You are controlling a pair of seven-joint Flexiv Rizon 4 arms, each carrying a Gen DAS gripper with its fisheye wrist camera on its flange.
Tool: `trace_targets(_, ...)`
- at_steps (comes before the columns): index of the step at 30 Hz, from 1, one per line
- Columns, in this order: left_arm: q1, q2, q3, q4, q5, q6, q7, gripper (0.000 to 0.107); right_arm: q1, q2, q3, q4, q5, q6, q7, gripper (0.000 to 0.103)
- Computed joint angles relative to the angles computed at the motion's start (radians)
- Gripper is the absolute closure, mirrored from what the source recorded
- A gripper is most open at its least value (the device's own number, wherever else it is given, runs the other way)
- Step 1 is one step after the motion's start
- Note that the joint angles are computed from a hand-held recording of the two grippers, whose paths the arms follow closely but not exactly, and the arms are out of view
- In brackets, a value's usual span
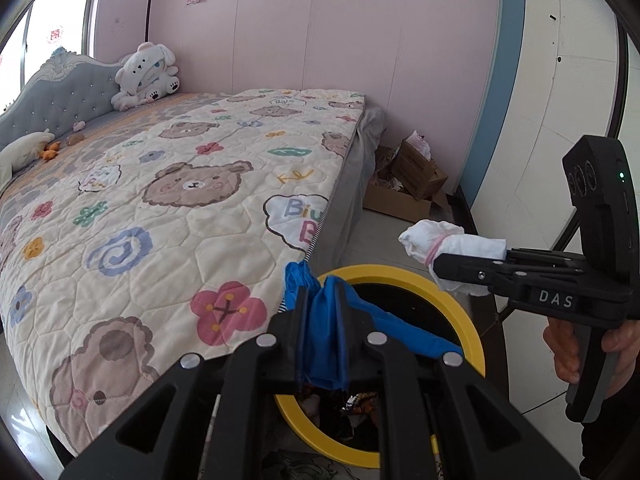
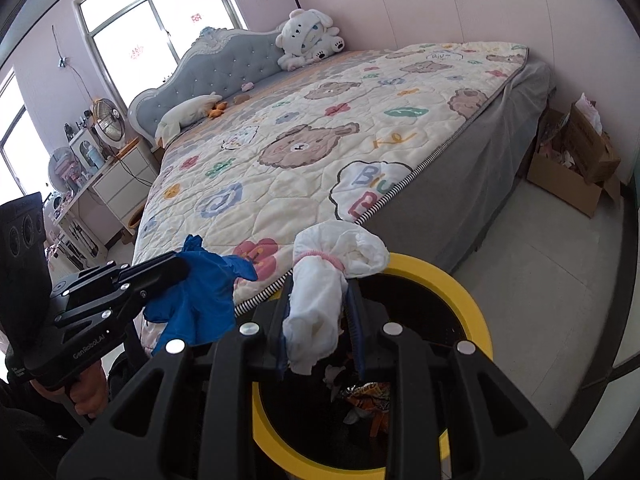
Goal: Collect trash
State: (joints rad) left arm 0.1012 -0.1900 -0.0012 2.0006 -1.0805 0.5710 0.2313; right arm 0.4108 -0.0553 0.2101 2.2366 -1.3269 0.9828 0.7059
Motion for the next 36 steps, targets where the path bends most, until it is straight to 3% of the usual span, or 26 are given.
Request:
trace_targets(7, 0.008, -0.022, 0.002, -0.012, 0.074, -0.045, -0.061, 0.087, -0.005, -0.001, 0.001, 0.027, 0.021, 0.022, 0.021, 0.075)
trace_targets(9, 0.015, -0.025, 0.002, -0.018, 0.086, -0.066, -0.067, 0.082, -0.008, 0.006, -0.001, 0.036, 0.019, 0.024, 0.039, 0.067)
trace_targets(11, 0.017, -0.019, 0.002, -0.011, 0.076, -0.064, -0.059, 0.069, -0.011, 0.014, 0.001, 0.043, 0.023, 0.017, 0.050, 0.055)
trace_targets(13, 0.024, -0.018, 0.004, -0.015, 0.064, -0.076, -0.060, 0.064, -0.007, 0.021, 0.009, 0.043, 0.056, -0.007, 0.036, 0.055)
trace_targets(18, 0.036, -0.032, 0.003, -0.045, 0.024, -0.064, -0.063, 0.064, -0.012, 0.029, 0.008, 0.039, 0.074, -0.030, 0.031, 0.055)
trace_targets(24, 0.063, -0.090, -0.010, -0.123, -0.046, 0.008, -0.112, 0.064, -0.023, -0.049, -0.033, -0.068, 0.028, 0.004, -0.062, 0.055)
trace_targets(33, 0.095, -0.194, -0.060, -0.243, -0.225, 0.289, -0.127, 0.064, 0.047, -0.313, -0.136, -0.411, 0.019, 0.035, -0.279, 0.056)
trace_targets(36, 0.116, -0.227, -0.073, -0.293, -0.238, 0.335, -0.169, 0.052, 0.096, -0.379, -0.172, -0.517, 0.060, -0.012, -0.341, 0.056)
